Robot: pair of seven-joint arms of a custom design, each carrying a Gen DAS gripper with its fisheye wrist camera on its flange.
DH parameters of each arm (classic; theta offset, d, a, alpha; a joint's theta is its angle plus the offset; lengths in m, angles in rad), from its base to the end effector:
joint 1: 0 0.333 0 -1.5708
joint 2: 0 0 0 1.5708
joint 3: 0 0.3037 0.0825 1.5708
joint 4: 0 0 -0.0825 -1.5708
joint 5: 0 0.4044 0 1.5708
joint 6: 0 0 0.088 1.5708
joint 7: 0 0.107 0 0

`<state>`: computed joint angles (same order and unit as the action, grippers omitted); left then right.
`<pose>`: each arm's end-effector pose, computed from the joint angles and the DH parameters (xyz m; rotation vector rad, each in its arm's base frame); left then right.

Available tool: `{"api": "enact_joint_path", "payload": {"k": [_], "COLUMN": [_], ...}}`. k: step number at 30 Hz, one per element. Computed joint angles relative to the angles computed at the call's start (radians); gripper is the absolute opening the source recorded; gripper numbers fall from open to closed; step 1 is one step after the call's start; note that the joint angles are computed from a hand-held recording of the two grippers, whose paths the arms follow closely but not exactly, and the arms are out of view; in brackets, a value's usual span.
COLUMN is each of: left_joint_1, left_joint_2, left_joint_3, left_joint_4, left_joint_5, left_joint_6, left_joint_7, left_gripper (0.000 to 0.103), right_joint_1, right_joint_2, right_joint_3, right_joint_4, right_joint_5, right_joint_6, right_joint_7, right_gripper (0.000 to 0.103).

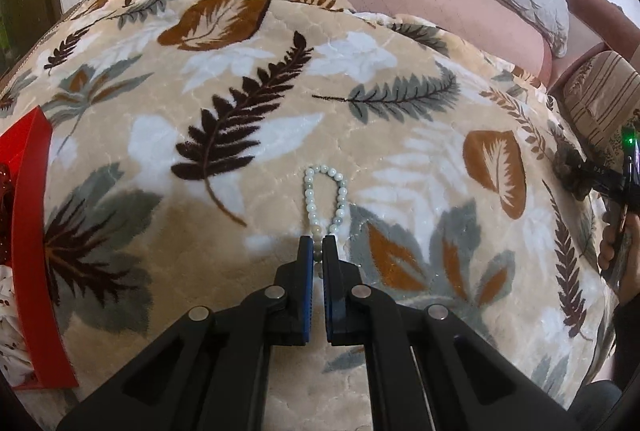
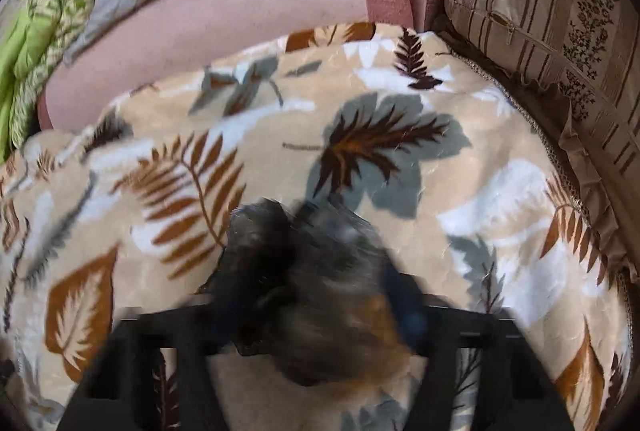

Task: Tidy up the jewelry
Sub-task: 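Grasp the dark grey sheer scrunchie with the right tool while the left tool grasps the pearl ring, then carry the grey scrunchie and pearl ring over the red tray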

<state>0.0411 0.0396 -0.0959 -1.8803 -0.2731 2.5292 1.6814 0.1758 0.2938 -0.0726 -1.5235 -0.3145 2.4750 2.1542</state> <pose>0.6352 -0.0312 0.5347 -1.9476 1.9270 -0.8202 0.7095 0.0812 0.5505 -1.5448 2.0688 -0.7258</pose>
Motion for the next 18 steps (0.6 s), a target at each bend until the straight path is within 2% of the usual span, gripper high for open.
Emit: {"api": "enact_joint_path", "payload": {"k": [1, 3, 5, 8, 10, 13, 15, 18], "left_joint_1": [-0.001, -0.003, 0.002, 0.005, 0.002, -0.013, -0.017, -0.038], "left_joint_2": [0.002, 0.004, 0.002, -0.036, -0.095, -0.194, -0.262, -0.359], "left_joint_3": [0.0, 0.001, 0.001, 0.001, 0.006, 0.029, 0.036, 0.067], "left_joint_4": [0.001, -0.004, -0.002, -0.024, -0.085, -0.198, -0.267, -0.351], "left_joint_5": [0.01, 0.051, 0.016, -0.061, -0.103, -0.184, -0.163, -0.185], "left_joint_6": [-0.002, 0.003, -0.018, -0.036, -0.032, 0.007, 0.022, 0.02], "left_joint_7": [-0.008, -0.043, -0.033, 0.038, 0.077, 0.112, 0.093, 0.097], "left_gripper": [0.004, 0.004, 0.004, 0.004, 0.004, 0.004, 0.004, 0.004], "right_joint_1": [0.0, 0.011, 0.027, 0.023, 0.033, 0.057, 0.069, 0.095], "right_joint_2": [-0.004, -0.017, -0.053, -0.143, -0.217, -0.317, -0.366, -0.417], "right_joint_3": [0.003, 0.002, -0.001, 0.029, 0.053, 0.094, 0.125, 0.184], "right_joint_4": [-0.01, -0.026, -0.063, -0.138, -0.195, -0.262, -0.31, -0.376], "right_joint_5": [0.008, -0.015, -0.052, -0.004, -0.006, -0.079, -0.033, -0.042], "right_joint_6": [0.007, 0.004, 0.011, 0.052, 0.082, 0.107, 0.144, 0.189], "right_joint_7": [0.0, 0.007, 0.042, 0.053, 0.053, 0.122, 0.132, 0.202], "right_gripper": [0.03, 0.016, 0.014, 0.013, 0.013, 0.013, 0.013, 0.013]}}
